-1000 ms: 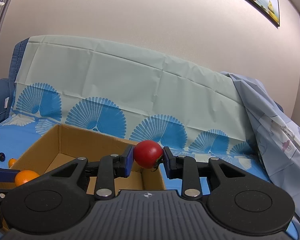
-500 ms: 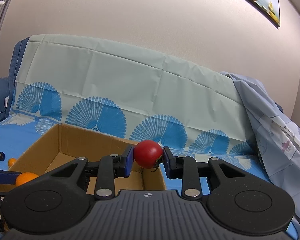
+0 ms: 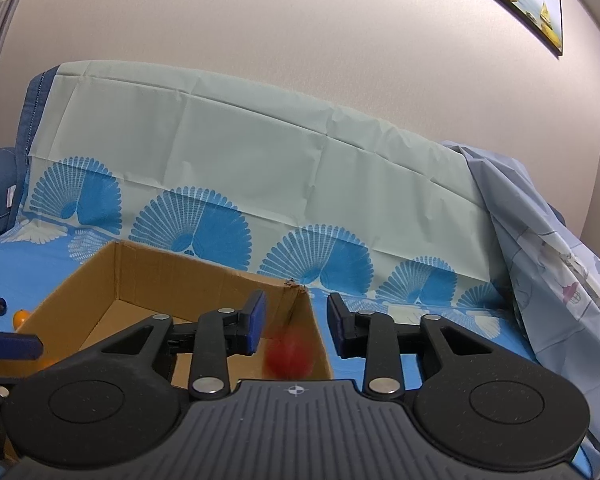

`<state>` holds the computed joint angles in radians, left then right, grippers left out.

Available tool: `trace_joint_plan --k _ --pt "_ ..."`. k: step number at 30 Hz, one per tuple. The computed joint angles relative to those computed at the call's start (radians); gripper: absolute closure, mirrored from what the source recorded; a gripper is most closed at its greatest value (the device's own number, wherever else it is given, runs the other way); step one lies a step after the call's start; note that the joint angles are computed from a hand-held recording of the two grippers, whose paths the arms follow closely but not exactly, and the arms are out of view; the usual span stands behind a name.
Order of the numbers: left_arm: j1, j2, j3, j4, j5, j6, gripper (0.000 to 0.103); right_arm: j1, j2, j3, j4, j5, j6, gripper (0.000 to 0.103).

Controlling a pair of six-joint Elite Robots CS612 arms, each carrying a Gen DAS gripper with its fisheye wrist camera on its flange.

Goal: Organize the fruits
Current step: 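Open the right tool to drop the tomato while the left tool releases the orange, then raise both open tools out of the box and swing toward the fruits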

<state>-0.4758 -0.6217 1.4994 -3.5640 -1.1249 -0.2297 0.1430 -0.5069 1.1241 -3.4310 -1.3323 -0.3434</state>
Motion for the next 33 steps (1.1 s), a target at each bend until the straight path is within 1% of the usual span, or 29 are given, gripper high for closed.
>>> trace_joint_plan --k 2,9,13,17,19,20,22,26,29,30,33 --pt "0.0 0.0 -0.001 0.004 0.004 -0.005 0.063 0.001 0.001 -0.001 0.0 -0.006 0.001 0.063" --pt "-0.004 0.002 -0.003 -0.005 0.026 0.001 0.063 0.005 0.004 -0.002 -0.008 -0.017 -0.006 0.063" --pt "-0.009 0.005 -0.001 -0.036 0.064 0.016 0.063 0.009 0.007 -0.004 -0.024 -0.039 0.009 0.063" --pt "-0.015 0.005 0.009 -0.083 0.123 0.044 0.063 0.016 0.009 -0.007 -0.033 -0.07 0.029 0.063" --pt "-0.017 0.0 0.023 -0.105 0.148 0.057 0.066 0.019 0.01 -0.007 -0.042 -0.074 0.037 0.063" --pt "-0.016 -0.008 0.035 -0.106 0.151 0.055 0.067 0.021 0.009 -0.005 -0.049 -0.072 0.043 0.063" --pt "-0.015 -0.024 0.061 -0.11 0.159 0.053 0.075 0.024 0.008 0.0 -0.065 -0.066 0.056 0.064" --pt "-0.011 -0.065 0.114 -0.134 0.176 0.04 0.077 0.032 0.0 0.013 -0.087 -0.05 0.086 0.063" --pt "0.008 -0.107 0.153 -0.113 0.165 -0.033 0.077 0.037 -0.009 0.028 -0.1 -0.031 0.107 0.063" --pt "0.014 -0.119 0.163 -0.108 0.172 -0.039 0.077 0.039 -0.013 0.034 -0.106 -0.023 0.114 0.063" --pt "0.03 -0.15 0.19 -0.11 0.224 0.006 0.077 0.044 -0.02 0.048 -0.122 0.002 0.124 0.063"
